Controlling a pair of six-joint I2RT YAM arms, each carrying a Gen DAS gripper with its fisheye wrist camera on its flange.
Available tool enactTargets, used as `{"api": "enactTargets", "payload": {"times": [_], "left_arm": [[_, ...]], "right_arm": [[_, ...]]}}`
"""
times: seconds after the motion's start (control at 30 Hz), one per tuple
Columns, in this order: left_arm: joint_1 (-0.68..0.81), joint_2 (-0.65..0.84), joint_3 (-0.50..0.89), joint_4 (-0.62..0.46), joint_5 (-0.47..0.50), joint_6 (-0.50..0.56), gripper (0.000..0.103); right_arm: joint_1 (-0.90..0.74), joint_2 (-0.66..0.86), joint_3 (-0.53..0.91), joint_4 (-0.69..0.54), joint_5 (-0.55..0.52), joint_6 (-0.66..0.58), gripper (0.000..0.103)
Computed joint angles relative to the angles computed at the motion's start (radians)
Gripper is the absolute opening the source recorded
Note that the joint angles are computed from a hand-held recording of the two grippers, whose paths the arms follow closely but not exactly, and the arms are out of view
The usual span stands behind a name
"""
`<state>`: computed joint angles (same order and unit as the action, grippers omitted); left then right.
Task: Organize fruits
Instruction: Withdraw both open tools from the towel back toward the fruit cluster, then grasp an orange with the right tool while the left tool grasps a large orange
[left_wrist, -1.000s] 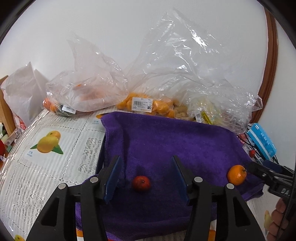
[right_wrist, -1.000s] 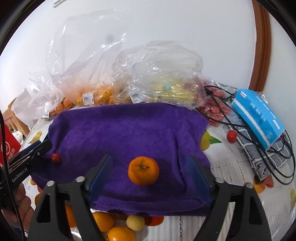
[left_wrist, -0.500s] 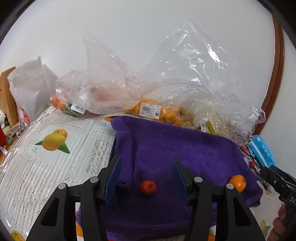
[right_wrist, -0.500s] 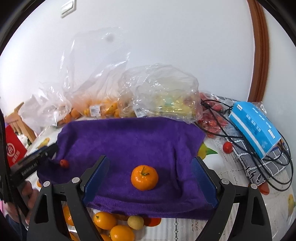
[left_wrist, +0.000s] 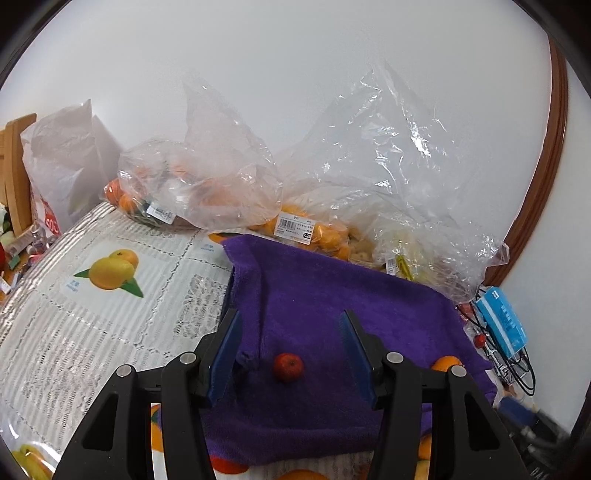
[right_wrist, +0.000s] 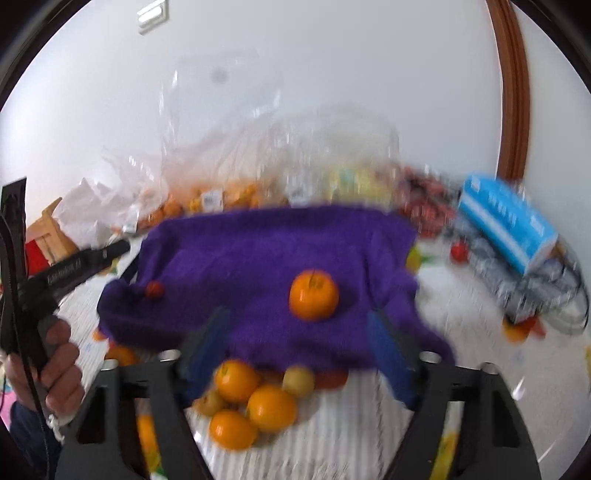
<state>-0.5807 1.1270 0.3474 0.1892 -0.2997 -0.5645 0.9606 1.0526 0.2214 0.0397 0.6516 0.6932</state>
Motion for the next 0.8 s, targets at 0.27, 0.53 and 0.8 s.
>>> {"api": "enactTargets", "payload": {"times": [0.27,0.53,0.8], "left_arm": [[-0.069,-0.273,-0.113,-0.176,-0.067,-0.019,0.052],[-0.131,-0.627,-0.217,-0.509,-0.127,-0.129,0.052],[-0.165,-0.618,-0.229,-0.502,-0.127,-0.137,0.052]], "right_arm": [[0.081,0.151,-0.026,0.06,-0.051,0.137,0.038],[0.088,0.242,-0.01,0.093,-0.072,0.168,0.04],[0.019,0.251,-0.012,0.132,-0.167,0.144,0.042]]}}
